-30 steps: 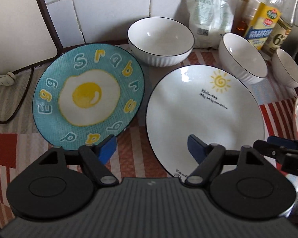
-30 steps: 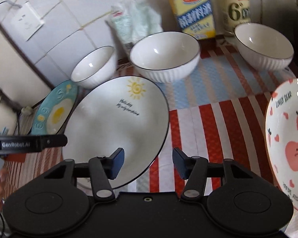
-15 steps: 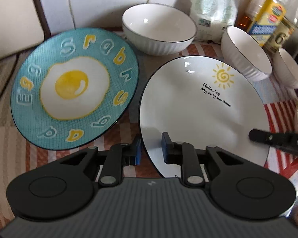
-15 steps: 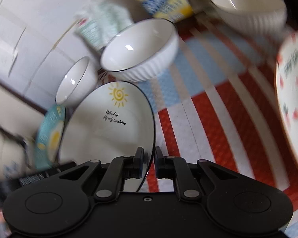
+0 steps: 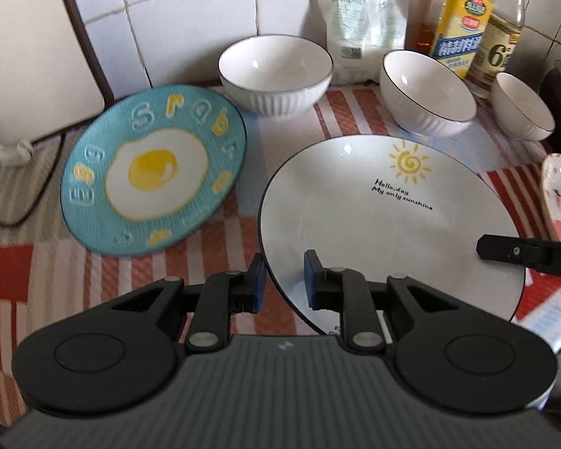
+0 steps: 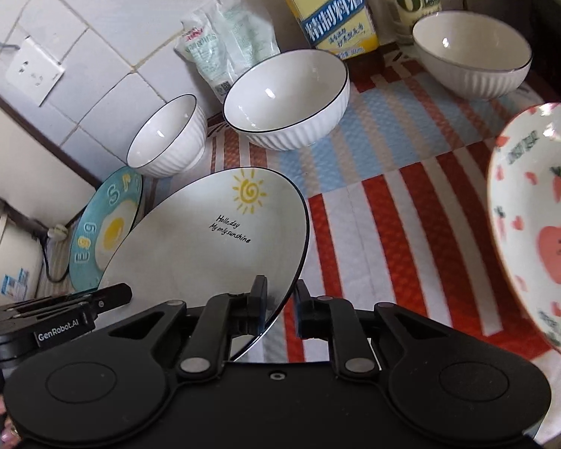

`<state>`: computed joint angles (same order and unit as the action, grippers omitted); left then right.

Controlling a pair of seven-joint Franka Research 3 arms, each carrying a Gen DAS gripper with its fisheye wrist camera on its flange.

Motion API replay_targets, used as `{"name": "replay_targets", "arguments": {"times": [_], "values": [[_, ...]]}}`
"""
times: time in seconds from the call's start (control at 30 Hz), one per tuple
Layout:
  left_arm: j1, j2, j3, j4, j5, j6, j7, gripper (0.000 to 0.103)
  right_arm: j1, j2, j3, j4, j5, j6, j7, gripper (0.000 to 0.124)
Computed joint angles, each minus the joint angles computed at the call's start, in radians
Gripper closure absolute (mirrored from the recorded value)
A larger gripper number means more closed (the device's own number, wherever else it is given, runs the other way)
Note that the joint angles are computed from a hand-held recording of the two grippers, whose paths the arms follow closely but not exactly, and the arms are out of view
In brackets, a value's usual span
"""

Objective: Organize plates and bowls

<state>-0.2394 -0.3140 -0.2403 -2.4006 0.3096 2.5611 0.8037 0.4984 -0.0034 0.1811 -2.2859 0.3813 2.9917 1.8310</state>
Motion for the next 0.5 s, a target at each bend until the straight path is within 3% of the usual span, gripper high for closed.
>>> {"name": "replay_targets", "arguments": {"times": [0.5], "values": [[-0.096,-0.124,-0.015,-0.064,-0.082,-0.077,0.063,0.084,-0.003,-0.216,0.041,-0.240,-0.077,0.058,0.106,0.105]]}}
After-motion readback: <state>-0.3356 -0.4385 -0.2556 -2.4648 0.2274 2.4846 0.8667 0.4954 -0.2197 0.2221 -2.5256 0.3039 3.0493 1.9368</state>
